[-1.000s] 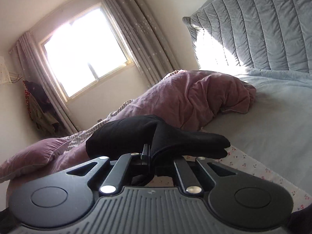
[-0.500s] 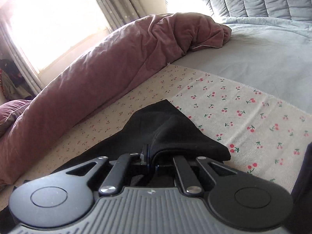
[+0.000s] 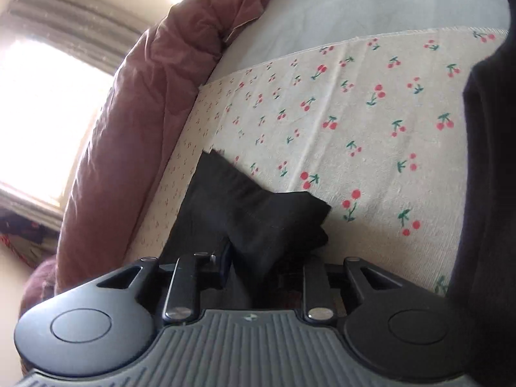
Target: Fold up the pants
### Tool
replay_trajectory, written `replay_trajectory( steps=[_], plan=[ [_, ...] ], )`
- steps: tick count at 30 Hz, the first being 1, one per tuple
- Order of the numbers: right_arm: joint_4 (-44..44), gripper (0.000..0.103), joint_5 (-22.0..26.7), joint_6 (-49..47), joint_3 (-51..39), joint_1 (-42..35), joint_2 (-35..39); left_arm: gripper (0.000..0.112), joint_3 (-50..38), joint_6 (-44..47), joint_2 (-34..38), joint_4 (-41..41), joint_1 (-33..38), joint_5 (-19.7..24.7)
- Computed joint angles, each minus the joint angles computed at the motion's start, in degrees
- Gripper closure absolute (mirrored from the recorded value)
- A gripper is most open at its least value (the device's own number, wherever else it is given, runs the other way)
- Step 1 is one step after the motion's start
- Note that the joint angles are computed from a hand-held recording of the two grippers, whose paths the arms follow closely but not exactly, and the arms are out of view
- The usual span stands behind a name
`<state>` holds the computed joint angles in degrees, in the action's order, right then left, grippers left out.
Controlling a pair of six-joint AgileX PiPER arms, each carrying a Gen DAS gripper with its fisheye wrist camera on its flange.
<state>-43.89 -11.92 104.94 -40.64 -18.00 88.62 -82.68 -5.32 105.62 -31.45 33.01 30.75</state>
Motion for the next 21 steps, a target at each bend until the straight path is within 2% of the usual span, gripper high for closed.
replay_trajectory(
  steps=[2, 3, 4, 5, 7, 9, 11, 12, 15, 17, 18, 19, 20, 21],
  plan=[
    [4.58, 0.080, -1.12, -7.14, 0.46, -0.62, 0.66, 0.108, 0.55, -0.65, -0.43, 1.46, -0.38, -0.32],
    [3.44, 0.088, 1.28, -8.28, -0.66, 0.57, 0.91, 0.108, 0.62, -0.53, -0.50, 1.42, -0.35, -0.33],
    [0.00, 0.096, 4.77, -7.12, -2.13, 1.96, 0.74, 0.108, 0.77, -0.18, -0.61, 1.04, -0.22, -0.32],
    [-5.15, 0.097, 8.20, -3.66, -3.33, 3.37, 0.21, 0.108, 0.91, 0.00, -0.75, 0.99, -0.18, -0.34],
    [-16.61, 0.098, 18.18, 6.59, -5.93, 8.11, -1.94, 0.108, 1.54, 0.41, -1.20, 0.96, -0.24, -0.47],
    [-26.00, 0.098, 25.41, 14.37, -6.94, 11.97, -3.95, 0.108, 1.77, 0.53, -1.25, 1.07, -0.25, -0.25],
    [-26.96, 0.098, 32.46, 13.18, -8.16, 15.82, -4.02, 0.107, 1.68, 0.21, -0.82, 1.70, -0.25, 0.05],
    [-24.65, 0.098, 35.25, 9.21, -9.33, 17.00, -2.81, 0.106, 1.18, -0.22, -0.32, 2.03, -0.15, 0.90],
    [-12.91, 0.097, 35.99, -2.90, -12.09, 15.47, 2.09, 0.098, -1.37, 1.70, 1.35, 0.46, 1.30, 5.25],
    [-11.38, 0.096, 33.25, -3.27, -10.95, 13.71, 2.66, 0.092, -2.88, 2.36, 1.40, 0.33, 2.51, 8.27],
    [-9.53, 0.093, 33.55, -5.29, -11.16, 13.61, 2.18, 0.087, -2.56, 0.90, 0.30, 1.46, 2.82, 8.77],
    [-8.62, 0.079, 36.13, -6.32, -12.21, 14.33, 1.87, 0.084, -1.90, 0.62, -1.07, 1.75, 3.15, 8.87],
    [-10.01, 0.071, 41.00, -5.40, -13.74, 15.99, 1.46, 0.082, -0.92, 1.03, -2.68, 1.68, 3.42, 8.44],
    [-13.69, 0.056, 46.73, -2.87, -14.80, 18.41, 0.81, 0.079, 1.02, 1.93, -5.11, 1.67, 3.37, 6.32]
  ],
)
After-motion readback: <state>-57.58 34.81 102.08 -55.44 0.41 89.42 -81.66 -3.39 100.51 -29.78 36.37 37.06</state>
